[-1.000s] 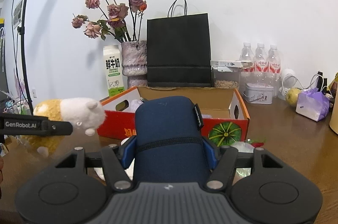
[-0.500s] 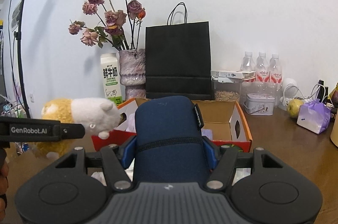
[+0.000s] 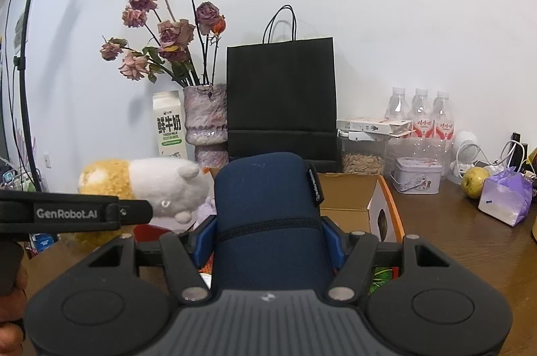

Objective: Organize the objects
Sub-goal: 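Carry the pencil case and plush toy with both tools over the cardboard box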

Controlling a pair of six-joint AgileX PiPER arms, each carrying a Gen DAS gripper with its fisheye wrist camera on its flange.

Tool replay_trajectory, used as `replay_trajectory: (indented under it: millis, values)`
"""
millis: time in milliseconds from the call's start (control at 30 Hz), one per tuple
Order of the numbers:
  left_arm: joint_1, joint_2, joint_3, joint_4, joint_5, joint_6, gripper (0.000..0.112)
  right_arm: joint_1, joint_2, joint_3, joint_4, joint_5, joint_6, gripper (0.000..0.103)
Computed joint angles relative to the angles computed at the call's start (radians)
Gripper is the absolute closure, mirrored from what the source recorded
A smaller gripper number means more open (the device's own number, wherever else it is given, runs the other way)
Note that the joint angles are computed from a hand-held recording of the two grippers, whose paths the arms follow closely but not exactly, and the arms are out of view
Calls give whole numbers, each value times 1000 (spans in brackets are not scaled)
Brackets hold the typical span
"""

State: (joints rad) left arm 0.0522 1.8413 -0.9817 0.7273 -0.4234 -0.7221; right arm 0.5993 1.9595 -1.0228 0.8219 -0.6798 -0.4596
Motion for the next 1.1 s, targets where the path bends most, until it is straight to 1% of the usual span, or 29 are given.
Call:
replay_trajectory:
  millis: [133, 367, 500, 667, 867, 1000, 1100]
  values:
    - [-18, 25, -46, 11, 26, -19, 44, -24, 13, -34, -1, 29, -11, 40]
    - [-58, 72, -131, -36, 66, -1, 44, -61, 44, -106, -7, 63, -27, 40]
    - [-69, 103, -201, 27, 98, -93, 44, -85, 65, -144, -26, 71, -7, 40]
    - [-90, 145, -276, -16, 128, -74, 44, -115, 92, -202, -34, 88, 3, 40]
    - [-109, 211, -388, 23, 179, -129, 44, -147, 141, -296, -6, 135, -30, 40]
    - [-115, 258, -464, 94, 208, -209, 44, -167, 180, -365, 20, 171, -58, 40]
    - [-119, 297, -533, 237, 233, -354, 44, -177, 208, -413, 52, 187, -95, 40]
